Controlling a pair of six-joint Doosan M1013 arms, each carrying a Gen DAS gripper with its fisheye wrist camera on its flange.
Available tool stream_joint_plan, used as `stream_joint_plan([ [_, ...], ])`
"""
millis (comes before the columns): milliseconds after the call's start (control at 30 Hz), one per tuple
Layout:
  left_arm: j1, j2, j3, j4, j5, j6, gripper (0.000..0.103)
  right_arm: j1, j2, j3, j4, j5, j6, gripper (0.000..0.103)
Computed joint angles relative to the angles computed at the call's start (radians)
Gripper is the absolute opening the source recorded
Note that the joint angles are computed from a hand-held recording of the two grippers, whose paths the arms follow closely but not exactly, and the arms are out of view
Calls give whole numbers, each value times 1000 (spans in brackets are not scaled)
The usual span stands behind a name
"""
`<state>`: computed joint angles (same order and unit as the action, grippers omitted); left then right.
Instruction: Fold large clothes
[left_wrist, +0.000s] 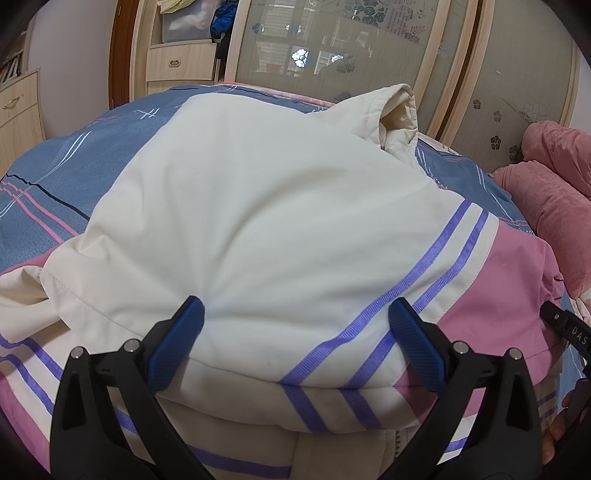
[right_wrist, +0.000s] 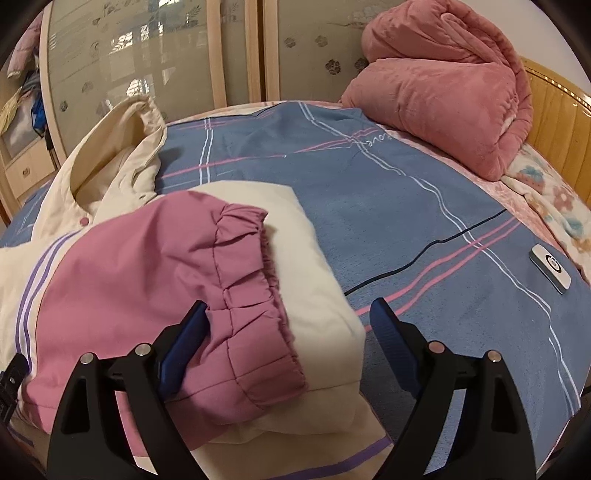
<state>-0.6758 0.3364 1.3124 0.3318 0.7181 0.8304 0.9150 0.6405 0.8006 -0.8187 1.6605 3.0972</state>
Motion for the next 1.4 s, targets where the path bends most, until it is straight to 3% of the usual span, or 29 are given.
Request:
stream_joint_plan([
  [467, 1, -2, 1, -4, -4, 3, 101, 5, -27, 44, -23, -46, 70, 88],
  [700, 2, -2, 1, -6, -5, 3, 101, 46, -59, 98, -213, -63, 207, 88],
  [833, 2, -1, 0, -5, -5, 5, 101, 57, -101, 167, -285, -204, 260, 88],
  [933, 2, -3, 3, -4, -7, 3, 101, 44, -103, 170, -225, -318, 179, 88],
  [1000, 2, -3, 3, -4, -7, 3, 101, 30, -84, 139, -145, -353, 86, 88],
  [1133, 3, -3, 2, -7, -5, 3, 101, 6, 32, -46, 0, -143, -197, 88],
  [1167, 1, -6, -1, 4, 0, -15, 101, 4, 43, -64, 9, -121, -218, 88],
  [1233, 0, -32, 16, 21, -53, -80, 101, 2, 40, -59, 17, -116, -204, 88],
  [1300, 8, -49, 32, -49, -135, -26, 101, -3, 30, -42, 31, -130, -184, 88],
  [1400, 10, -18, -27, -156, -73, 131, 101, -6, 22, -28, 42, -138, -167, 89],
])
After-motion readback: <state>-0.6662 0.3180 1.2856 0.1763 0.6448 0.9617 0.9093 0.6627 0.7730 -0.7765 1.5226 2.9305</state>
